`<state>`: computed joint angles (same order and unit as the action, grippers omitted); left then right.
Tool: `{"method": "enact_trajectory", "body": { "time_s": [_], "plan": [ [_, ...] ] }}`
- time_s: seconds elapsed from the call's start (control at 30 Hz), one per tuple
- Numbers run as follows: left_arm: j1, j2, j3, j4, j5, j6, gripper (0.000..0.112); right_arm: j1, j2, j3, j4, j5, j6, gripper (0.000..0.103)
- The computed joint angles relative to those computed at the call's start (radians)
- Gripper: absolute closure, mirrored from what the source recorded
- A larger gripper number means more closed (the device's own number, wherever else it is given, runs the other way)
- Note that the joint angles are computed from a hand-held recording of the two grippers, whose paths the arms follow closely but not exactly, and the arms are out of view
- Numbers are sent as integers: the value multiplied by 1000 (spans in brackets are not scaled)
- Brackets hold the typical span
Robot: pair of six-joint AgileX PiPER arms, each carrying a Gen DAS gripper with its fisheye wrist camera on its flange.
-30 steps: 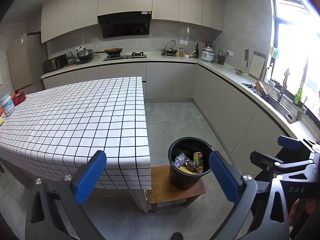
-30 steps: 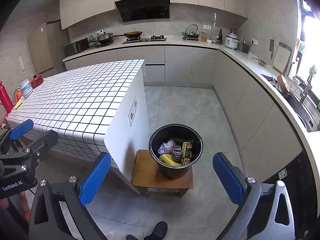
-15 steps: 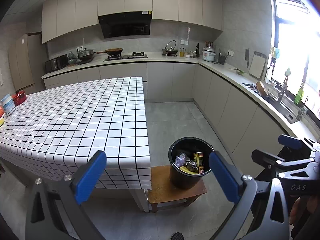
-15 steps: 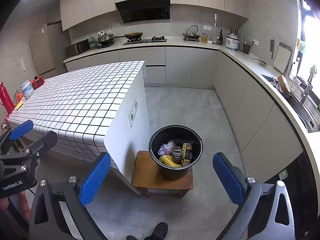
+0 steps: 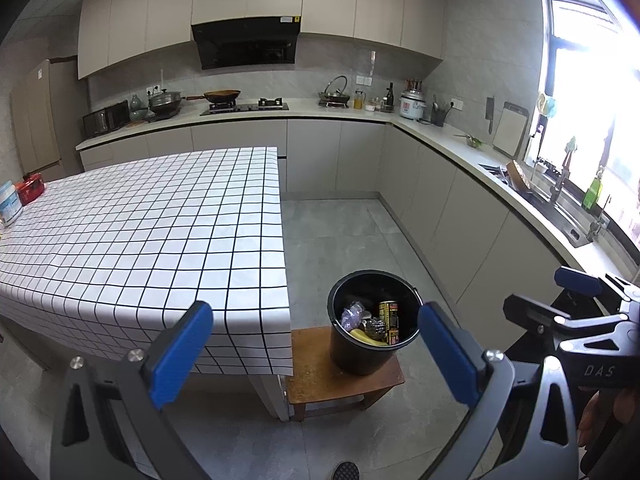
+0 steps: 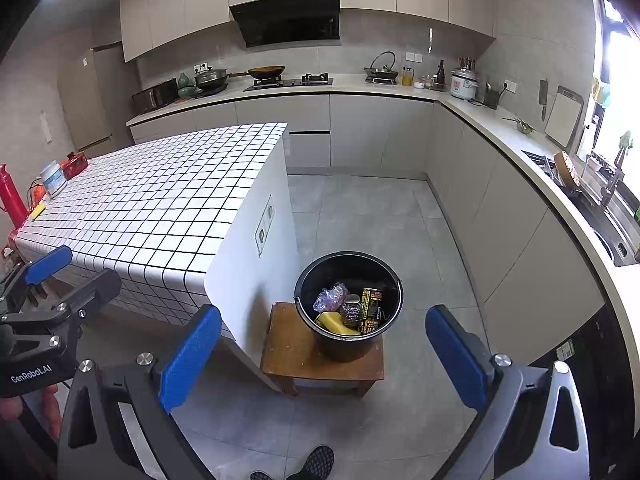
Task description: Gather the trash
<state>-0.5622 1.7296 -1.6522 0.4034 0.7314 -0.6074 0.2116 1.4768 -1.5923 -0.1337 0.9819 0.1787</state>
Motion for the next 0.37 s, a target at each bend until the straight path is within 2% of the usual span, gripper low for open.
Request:
{"method": "enact_trajectory", "body": {
  "time_s": [0.17, 0.37],
  "plan": [
    [13, 10, -12, -81, -12, 75, 9, 1, 6, -2, -1, 0, 3, 0],
    [20, 8, -11, -97, -23, 70, 9, 2, 15, -9, -11, 3, 12, 0]
  ]
}}
